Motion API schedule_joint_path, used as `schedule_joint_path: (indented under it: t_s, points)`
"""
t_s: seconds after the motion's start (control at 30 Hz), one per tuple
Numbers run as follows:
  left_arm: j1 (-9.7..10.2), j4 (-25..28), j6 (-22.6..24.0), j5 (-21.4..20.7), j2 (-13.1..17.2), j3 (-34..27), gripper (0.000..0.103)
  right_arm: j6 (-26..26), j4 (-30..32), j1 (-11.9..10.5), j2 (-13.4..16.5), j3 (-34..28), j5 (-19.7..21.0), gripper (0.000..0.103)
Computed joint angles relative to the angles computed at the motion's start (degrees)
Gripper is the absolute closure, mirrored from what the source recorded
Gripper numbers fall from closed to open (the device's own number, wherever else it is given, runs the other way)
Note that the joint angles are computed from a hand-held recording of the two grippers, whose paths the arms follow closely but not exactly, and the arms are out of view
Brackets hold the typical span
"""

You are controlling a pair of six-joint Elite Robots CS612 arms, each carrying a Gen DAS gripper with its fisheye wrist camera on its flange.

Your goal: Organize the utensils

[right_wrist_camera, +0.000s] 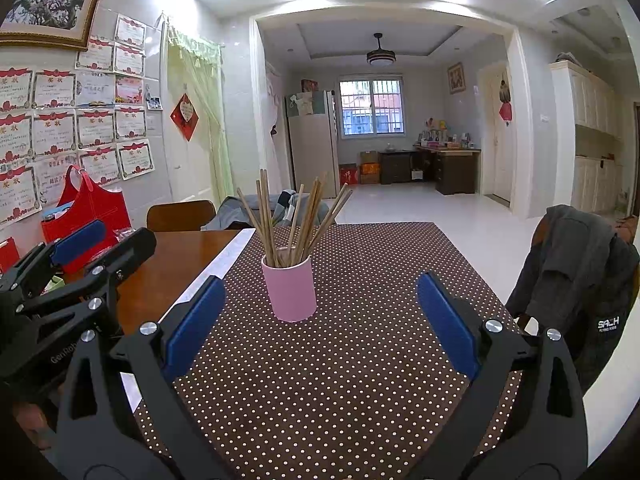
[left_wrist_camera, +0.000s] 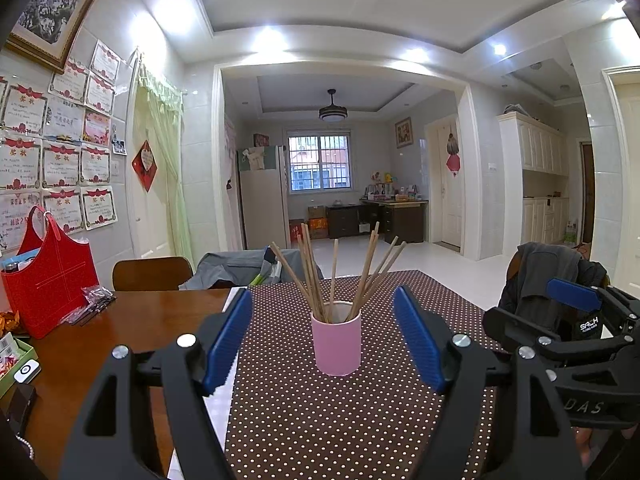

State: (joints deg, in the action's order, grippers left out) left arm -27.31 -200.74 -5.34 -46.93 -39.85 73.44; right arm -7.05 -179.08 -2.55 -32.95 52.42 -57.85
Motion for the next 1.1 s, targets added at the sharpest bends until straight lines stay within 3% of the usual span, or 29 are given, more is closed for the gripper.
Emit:
schedule_joint_path:
  t_s: [1.1]
  points:
    - [-0.15,1.2,-0.5,0.1,-0.4,0.4,0.031,0.1,1.6,0.0,-0.2,0.2,-0.2,0.008]
